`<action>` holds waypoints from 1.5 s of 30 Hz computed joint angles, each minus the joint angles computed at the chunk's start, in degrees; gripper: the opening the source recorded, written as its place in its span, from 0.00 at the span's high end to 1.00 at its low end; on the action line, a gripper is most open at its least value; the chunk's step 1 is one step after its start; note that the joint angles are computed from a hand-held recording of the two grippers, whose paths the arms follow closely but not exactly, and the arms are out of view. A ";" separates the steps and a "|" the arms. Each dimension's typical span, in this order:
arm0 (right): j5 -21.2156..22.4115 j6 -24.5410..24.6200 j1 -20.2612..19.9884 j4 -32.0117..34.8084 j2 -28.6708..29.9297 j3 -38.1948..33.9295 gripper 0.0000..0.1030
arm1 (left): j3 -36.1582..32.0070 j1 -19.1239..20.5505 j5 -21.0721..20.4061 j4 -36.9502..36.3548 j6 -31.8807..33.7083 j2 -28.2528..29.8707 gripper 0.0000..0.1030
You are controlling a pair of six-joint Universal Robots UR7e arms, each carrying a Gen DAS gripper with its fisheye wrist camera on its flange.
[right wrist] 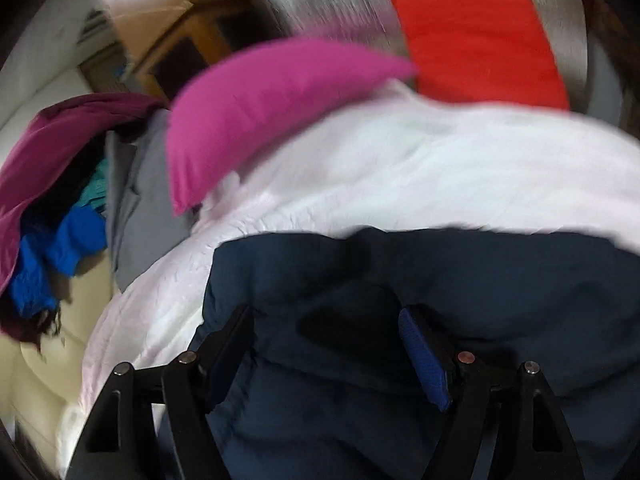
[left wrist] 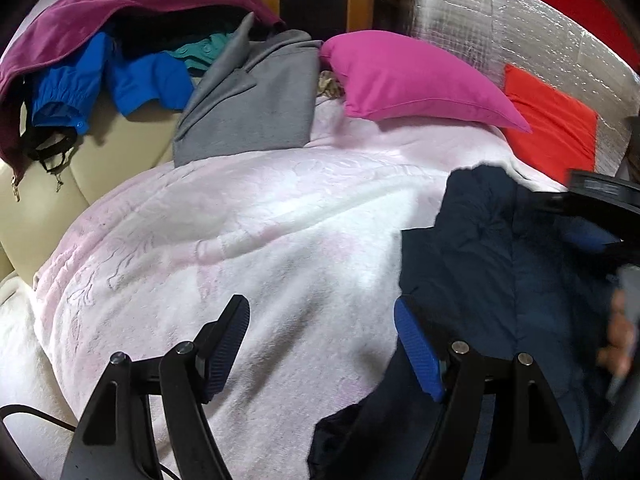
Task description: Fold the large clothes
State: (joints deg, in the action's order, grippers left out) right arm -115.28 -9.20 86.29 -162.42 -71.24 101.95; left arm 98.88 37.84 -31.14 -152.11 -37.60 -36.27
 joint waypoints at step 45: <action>-43.15 4.82 25.80 -6.87 -51.51 38.19 0.19 | 16.60 -23.01 1.80 2.01 4.66 -14.01 0.07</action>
State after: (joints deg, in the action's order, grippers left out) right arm -158.43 -4.38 112.09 -169.30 -122.75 140.14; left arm 115.48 14.83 -29.34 -150.10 -32.94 -50.28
